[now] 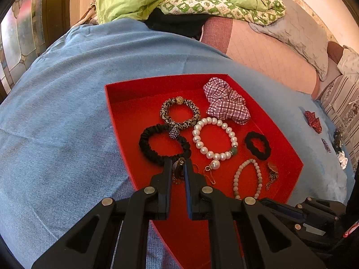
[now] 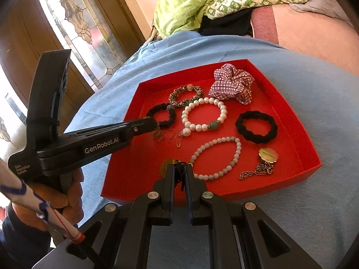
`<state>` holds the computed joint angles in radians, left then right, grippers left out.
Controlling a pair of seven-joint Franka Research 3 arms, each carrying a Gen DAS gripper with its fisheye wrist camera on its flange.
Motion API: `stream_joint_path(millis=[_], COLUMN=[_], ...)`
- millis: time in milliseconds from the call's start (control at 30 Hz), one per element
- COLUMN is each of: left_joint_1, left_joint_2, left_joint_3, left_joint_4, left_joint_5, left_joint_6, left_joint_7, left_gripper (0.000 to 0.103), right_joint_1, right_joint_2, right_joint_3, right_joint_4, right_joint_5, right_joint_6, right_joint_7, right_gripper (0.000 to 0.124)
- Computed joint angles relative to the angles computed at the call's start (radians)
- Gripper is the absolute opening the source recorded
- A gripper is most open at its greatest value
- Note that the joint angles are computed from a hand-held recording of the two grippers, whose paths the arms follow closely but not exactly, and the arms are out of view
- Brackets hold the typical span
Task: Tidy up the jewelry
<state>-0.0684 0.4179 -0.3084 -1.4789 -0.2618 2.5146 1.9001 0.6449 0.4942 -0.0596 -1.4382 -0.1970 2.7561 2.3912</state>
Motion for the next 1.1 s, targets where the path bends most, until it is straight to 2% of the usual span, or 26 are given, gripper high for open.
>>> stream_joint_path(millis=[300, 467, 500, 533, 633, 767, 833, 1033, 1100], left_joint_1=[-0.002, -0.002, -0.005, -0.009, -0.012, -0.015, -0.017, -0.026, -0.014], left_joint_2=[-0.001, -0.004, -0.006, -0.009, -0.023, -0.040, -0.053, -0.114, -0.150], left_joint_3=[0.003, 0.003, 0.004, 0.008, 0.007, 0.006, 0.008, 0.015, -0.008], left_joint_4=[0.000, -0.006, -0.008, -0.013, -0.039, -0.068, -0.091, -0.197, -0.252], left_joint_5=[0.012, 0.009, 0.013, 0.020, 0.031, 0.043, 0.047, 0.072, 0.054], left_joint_6=[0.002, 0.013, 0.017, 0.025, 0.064, 0.099, 0.134, 0.306, 0.382], left_joint_7=[-0.011, -0.016, -0.020, -0.027, -0.030, -0.035, -0.045, -0.112, -0.108], left_gripper=[0.010, 0.010, 0.015, 0.026, 0.035, 0.041, 0.051, 0.065, 0.068], right_joint_1=[0.001, 0.006, 0.007, 0.008, 0.012, 0.018, 0.021, 0.024, 0.020], right_joint_2=[-0.008, -0.019, -0.023, -0.028, -0.045, -0.082, -0.107, -0.222, -0.284], right_joint_3=[-0.001, -0.006, -0.006, -0.006, -0.010, -0.017, -0.021, -0.021, -0.015], right_joint_4=[-0.003, -0.017, -0.020, -0.026, -0.046, -0.091, -0.118, -0.243, -0.308], right_joint_5=[-0.010, -0.023, -0.026, -0.029, -0.043, -0.076, -0.099, -0.238, -0.304], right_joint_6=[-0.016, -0.010, -0.011, -0.010, -0.005, 0.006, 0.011, -0.007, -0.027], right_joint_7=[0.003, 0.019, 0.022, 0.025, 0.042, 0.075, 0.096, 0.185, 0.222], right_gripper=[0.011, 0.025, 0.026, 0.028, 0.037, 0.039, 0.040, 0.055, 0.063])
